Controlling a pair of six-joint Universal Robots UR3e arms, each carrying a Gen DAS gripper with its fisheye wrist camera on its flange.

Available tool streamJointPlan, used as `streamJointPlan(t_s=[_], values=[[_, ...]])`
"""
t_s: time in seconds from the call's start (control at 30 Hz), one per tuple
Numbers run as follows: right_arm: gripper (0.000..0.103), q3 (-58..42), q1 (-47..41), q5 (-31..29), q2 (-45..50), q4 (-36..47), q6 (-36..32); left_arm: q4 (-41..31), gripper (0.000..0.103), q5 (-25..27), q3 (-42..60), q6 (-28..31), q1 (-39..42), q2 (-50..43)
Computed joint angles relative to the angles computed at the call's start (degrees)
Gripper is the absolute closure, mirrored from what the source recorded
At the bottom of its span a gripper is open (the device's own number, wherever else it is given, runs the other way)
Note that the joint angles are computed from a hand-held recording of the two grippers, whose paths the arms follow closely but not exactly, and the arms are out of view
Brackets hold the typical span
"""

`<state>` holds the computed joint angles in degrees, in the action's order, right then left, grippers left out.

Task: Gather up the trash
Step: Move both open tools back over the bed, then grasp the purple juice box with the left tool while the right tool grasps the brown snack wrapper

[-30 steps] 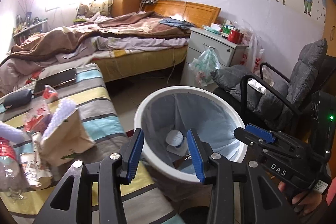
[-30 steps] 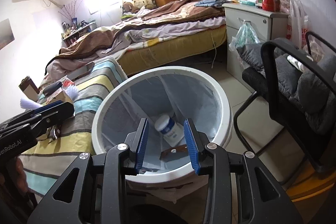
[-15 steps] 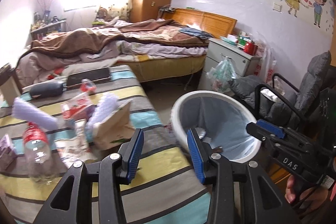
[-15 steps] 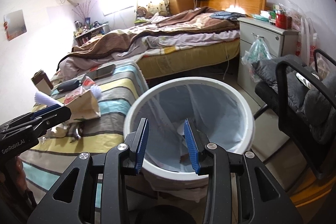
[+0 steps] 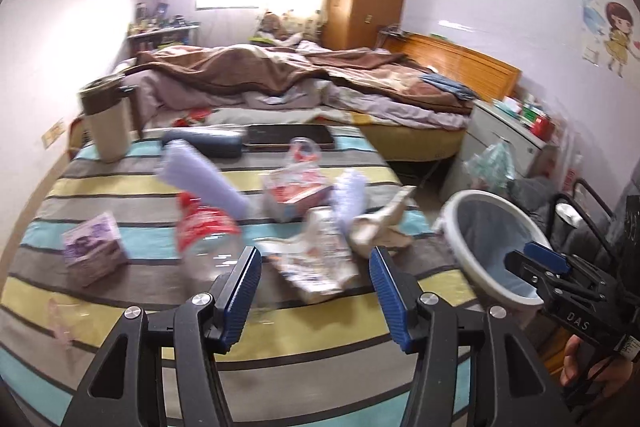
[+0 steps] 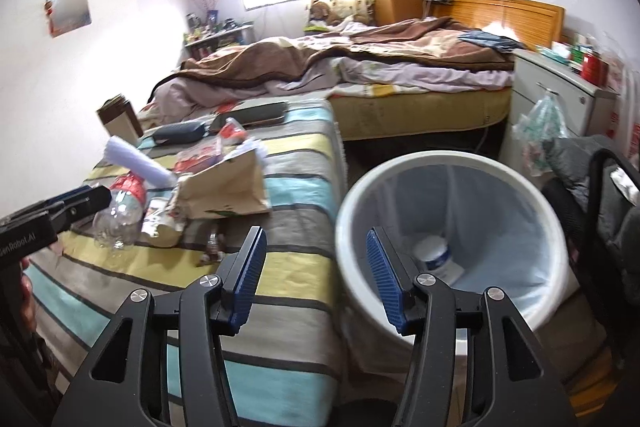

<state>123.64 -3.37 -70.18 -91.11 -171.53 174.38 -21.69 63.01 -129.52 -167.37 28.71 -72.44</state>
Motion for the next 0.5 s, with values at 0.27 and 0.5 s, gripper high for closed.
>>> streamJointPlan(t_s=[0.27, 0.5], values=[[0.049, -6.56, 6.87, -2.45, 6.37, 2.10, -0.36, -5.76, 0.046, -5.26, -2.80, 6.60, 13.67, 4.47], [0.049, -13.93, 12.04, -4.86, 12.78, 6.47, -0.88, -7.07, 0.046, -6.14, -1.57, 13.16, 22.37, 1.56]])
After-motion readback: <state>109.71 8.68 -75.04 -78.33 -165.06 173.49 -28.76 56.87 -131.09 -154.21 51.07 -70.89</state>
